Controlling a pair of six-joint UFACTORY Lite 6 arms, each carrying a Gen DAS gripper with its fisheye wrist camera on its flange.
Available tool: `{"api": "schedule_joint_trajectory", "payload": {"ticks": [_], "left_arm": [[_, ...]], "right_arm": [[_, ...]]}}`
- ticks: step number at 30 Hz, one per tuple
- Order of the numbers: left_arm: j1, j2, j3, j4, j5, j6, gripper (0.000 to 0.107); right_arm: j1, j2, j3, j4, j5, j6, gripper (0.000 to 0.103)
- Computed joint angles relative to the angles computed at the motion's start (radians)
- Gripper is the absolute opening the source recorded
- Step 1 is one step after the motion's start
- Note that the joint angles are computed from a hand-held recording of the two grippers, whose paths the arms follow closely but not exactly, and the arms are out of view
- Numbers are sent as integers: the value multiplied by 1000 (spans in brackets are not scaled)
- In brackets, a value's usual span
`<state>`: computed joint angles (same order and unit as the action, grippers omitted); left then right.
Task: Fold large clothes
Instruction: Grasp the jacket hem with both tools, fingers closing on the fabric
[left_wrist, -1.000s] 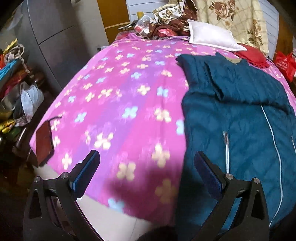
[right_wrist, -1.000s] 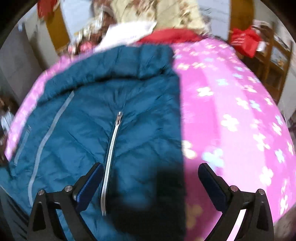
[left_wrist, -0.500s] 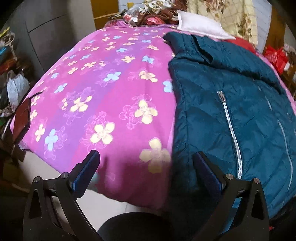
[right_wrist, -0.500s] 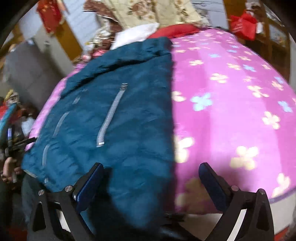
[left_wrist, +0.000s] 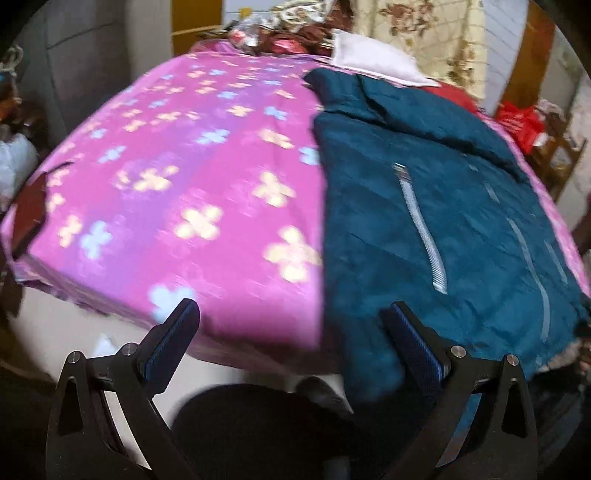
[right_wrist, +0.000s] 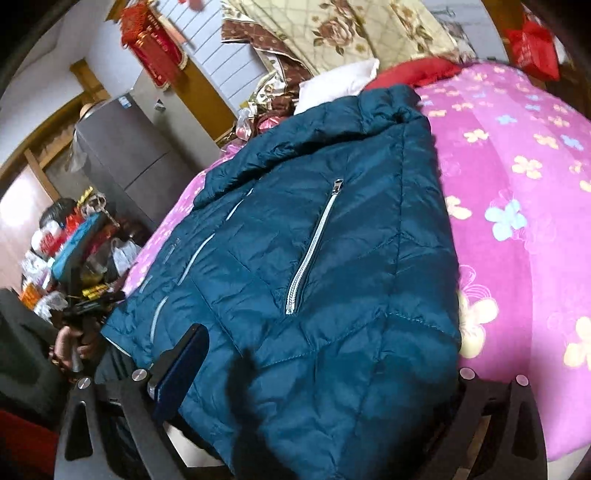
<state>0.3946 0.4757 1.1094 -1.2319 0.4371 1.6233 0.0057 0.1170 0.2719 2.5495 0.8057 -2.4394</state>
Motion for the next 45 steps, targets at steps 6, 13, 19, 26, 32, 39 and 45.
{"api": "schedule_joint_trajectory", "payload": {"ticks": [6, 13, 19, 26, 32, 39, 45], "left_arm": [[1, 56, 13, 62, 180, -27, 102], [55, 121, 82, 150, 513, -103, 88], [43, 125, 108, 147, 512, -128, 79], [38, 107, 115, 156, 463, -161, 25], [24, 108, 95, 154, 416, -156, 25], [19, 125, 113, 167, 494, -119, 63], [-4, 89, 81, 137, 392, -132, 21]], "right_arm": [[57, 2, 0, 131, -25, -85, 102], [69, 3, -19, 179, -9, -120, 103], [77, 7, -21, 199, 5, -115, 103], [61, 5, -19, 178, 7, -83, 103], [79, -2, -18, 212, -9, -107, 103], [-35, 6, -47, 11, 85, 43, 86], [-21, 38, -20, 32, 88, 25, 64]]}}
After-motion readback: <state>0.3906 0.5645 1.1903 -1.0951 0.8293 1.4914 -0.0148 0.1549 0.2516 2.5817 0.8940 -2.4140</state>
